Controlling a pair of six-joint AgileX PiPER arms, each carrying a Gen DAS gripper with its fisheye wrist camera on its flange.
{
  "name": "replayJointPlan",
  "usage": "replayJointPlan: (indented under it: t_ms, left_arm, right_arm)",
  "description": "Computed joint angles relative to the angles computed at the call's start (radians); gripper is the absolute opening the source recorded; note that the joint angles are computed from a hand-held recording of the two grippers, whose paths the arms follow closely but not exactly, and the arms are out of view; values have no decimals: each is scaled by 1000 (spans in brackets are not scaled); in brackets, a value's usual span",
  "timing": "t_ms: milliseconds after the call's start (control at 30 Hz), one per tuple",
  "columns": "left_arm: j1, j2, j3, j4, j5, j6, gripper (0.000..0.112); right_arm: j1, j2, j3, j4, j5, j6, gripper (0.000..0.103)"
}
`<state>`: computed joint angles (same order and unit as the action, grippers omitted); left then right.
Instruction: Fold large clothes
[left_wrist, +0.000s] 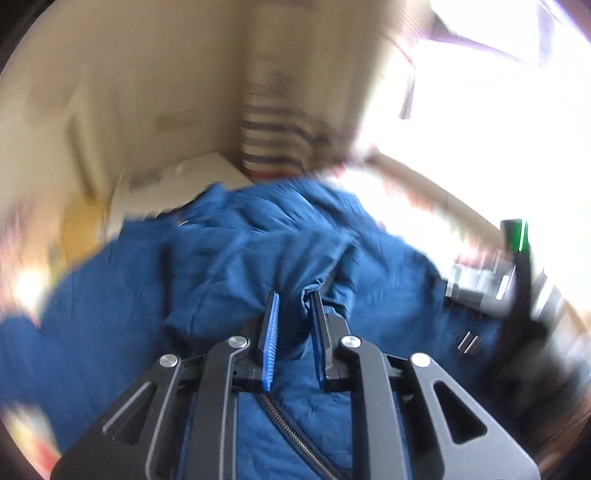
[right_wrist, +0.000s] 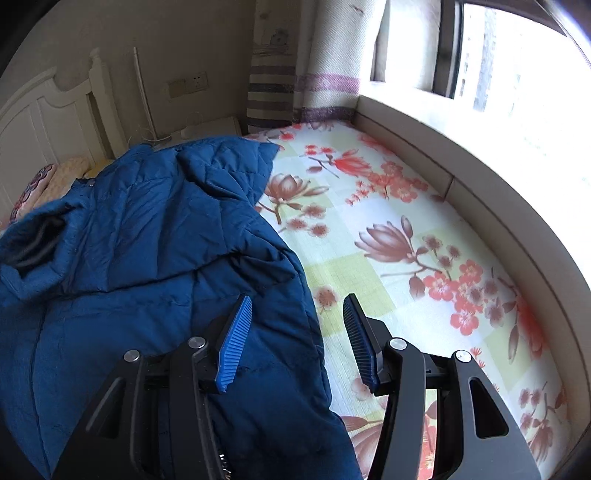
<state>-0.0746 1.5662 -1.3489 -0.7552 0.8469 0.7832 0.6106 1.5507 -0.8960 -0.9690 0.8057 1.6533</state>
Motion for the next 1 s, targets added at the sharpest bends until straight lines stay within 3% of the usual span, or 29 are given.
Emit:
replayJointPlan:
  t_ms: [33,133,200,267,400,467,500,600,667,767,833,1000]
  left_arm:
    - [100,23,-25,-100,88,9,16]
    - [392,142,-64,-360,234,-84,19]
    - [479,203,-90,-376,266,-145,24]
    - [529,252,-114,-313,272,-206,54]
    - [563,265,-69,-301,285,-145,70]
    - [531,230,-41,-245,220,-128,72]
    - [489,195,-24,-184,151,-124,73]
    - [329,102,28,95,-90,-210,76]
    - [238,84,51,294,-191,-335,79]
    - [157,105,41,528,-232,-514,79]
    - [132,133,35,618,-231,-591,79]
    - [147,134,69,611,-247,-560,79]
  right_arm:
    - [22,3,-21,-19,30,-12,51]
    - [42,16,-99,-24,56,-103,51]
    - [41,52,-168,-18,70,-182,55]
    - [23,92,-229,13,51,-269,55]
    - [-26,186,-299,85,-3,-376,55]
    - [-34,215,-279,55,-26,-339,55]
    - [-40,220,-269,49,-42,-327,55]
    - [-51,199,-241,42,-71,-305,55]
    - [-49,195,-237,41,-71,-303,56]
    - [-37,206,-253,44,-45,-311,55]
    - [-2,210,-281,26,36,-299,55]
    - [100,196,-329,-58,77,-332,61]
